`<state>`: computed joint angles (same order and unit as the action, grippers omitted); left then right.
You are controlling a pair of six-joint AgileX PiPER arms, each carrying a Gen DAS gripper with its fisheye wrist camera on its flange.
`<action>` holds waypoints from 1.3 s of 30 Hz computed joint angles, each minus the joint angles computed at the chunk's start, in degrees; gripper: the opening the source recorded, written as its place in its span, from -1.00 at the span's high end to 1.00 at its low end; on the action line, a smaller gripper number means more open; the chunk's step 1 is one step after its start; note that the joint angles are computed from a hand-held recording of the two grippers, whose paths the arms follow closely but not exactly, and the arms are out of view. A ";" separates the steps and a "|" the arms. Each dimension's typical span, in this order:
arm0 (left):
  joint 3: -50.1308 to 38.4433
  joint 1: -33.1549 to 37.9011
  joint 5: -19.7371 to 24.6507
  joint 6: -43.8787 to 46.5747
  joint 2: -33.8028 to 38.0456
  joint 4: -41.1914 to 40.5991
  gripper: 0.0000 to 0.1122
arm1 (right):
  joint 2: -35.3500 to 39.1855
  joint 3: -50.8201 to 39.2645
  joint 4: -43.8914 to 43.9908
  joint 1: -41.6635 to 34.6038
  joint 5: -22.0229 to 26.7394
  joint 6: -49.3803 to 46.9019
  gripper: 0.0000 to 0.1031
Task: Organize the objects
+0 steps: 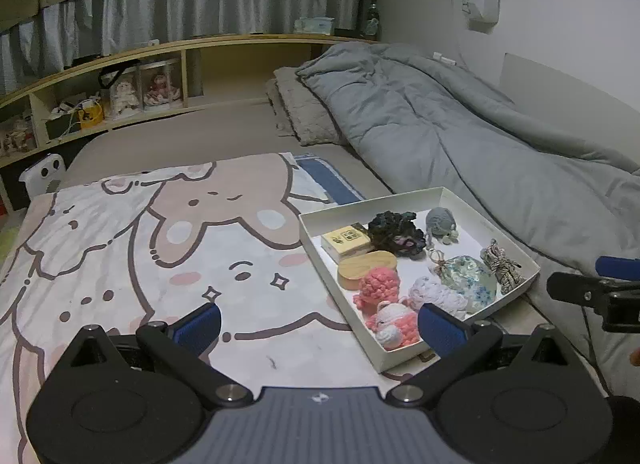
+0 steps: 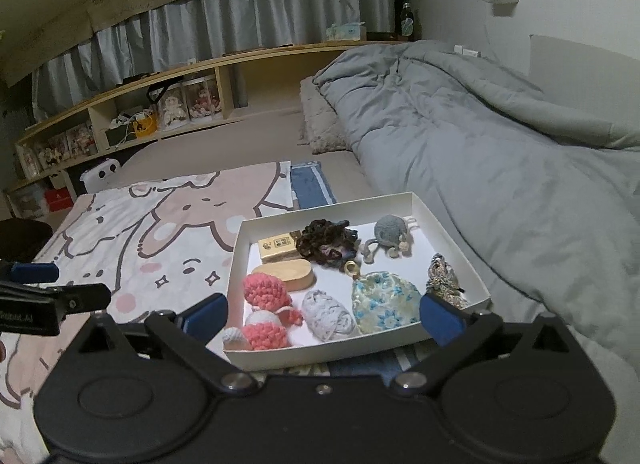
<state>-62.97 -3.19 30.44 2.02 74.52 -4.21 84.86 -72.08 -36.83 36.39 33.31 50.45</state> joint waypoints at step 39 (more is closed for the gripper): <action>4.97 3.99 -2.84 6.30 -3.47 -4.75 -0.83 | -0.87 4.20 -14.37 5.67 2.85 14.96 -1.00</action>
